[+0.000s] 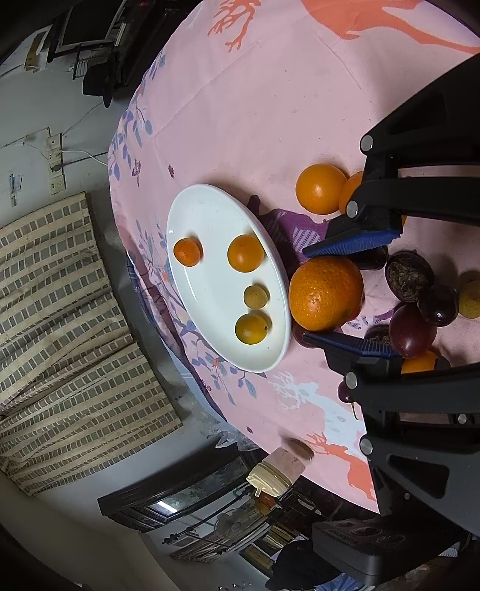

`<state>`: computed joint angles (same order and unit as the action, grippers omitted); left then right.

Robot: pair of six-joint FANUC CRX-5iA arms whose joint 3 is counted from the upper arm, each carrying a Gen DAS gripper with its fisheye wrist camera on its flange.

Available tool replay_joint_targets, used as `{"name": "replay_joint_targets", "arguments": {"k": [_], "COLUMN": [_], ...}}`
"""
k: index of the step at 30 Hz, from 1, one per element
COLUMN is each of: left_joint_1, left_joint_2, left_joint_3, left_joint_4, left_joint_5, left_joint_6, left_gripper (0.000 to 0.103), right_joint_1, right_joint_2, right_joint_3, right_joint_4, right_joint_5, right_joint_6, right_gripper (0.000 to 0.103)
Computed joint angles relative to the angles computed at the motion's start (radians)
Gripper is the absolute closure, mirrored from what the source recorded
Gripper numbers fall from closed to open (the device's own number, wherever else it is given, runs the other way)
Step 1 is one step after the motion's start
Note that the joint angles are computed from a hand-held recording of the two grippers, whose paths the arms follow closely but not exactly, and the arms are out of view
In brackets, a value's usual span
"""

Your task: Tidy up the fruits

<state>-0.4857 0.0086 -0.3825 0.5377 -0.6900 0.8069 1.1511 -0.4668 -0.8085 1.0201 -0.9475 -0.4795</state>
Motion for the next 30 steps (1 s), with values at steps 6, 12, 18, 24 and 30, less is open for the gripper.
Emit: {"name": "replay_joint_targets", "arguments": {"k": [6, 12, 18, 24, 30], "left_joint_1": [-0.012, 0.0, 0.024, 0.011, 0.014], "left_joint_2": [0.021, 0.01, 0.027, 0.206, 0.386], "left_joint_3": [0.023, -0.004, 0.036, 0.352, 0.607], "left_joint_4": [-0.041, 0.043, 0.277, -0.113, -0.323], "left_joint_5": [-0.021, -0.014, 0.044, 0.119, -0.04], "left_joint_6": [0.02, -0.051, -0.077, 0.383, 0.608], "left_gripper": [0.056, 0.064, 0.064, 0.064, 0.064], "right_joint_1": [0.011, 0.009, -0.146, -0.333, -0.383], "right_joint_2": [0.004, -0.006, 0.002, 0.151, 0.227], "right_joint_3": [-0.001, -0.012, 0.025, 0.149, 0.219], "right_joint_4": [0.012, 0.037, 0.084, 0.019, -0.152], "right_joint_5": [-0.011, -0.005, 0.143, 0.216, 0.241], "right_joint_6": [-0.005, -0.023, 0.047, 0.199, 0.35], "right_gripper": [0.062, 0.062, 0.062, 0.062, 0.062]}}
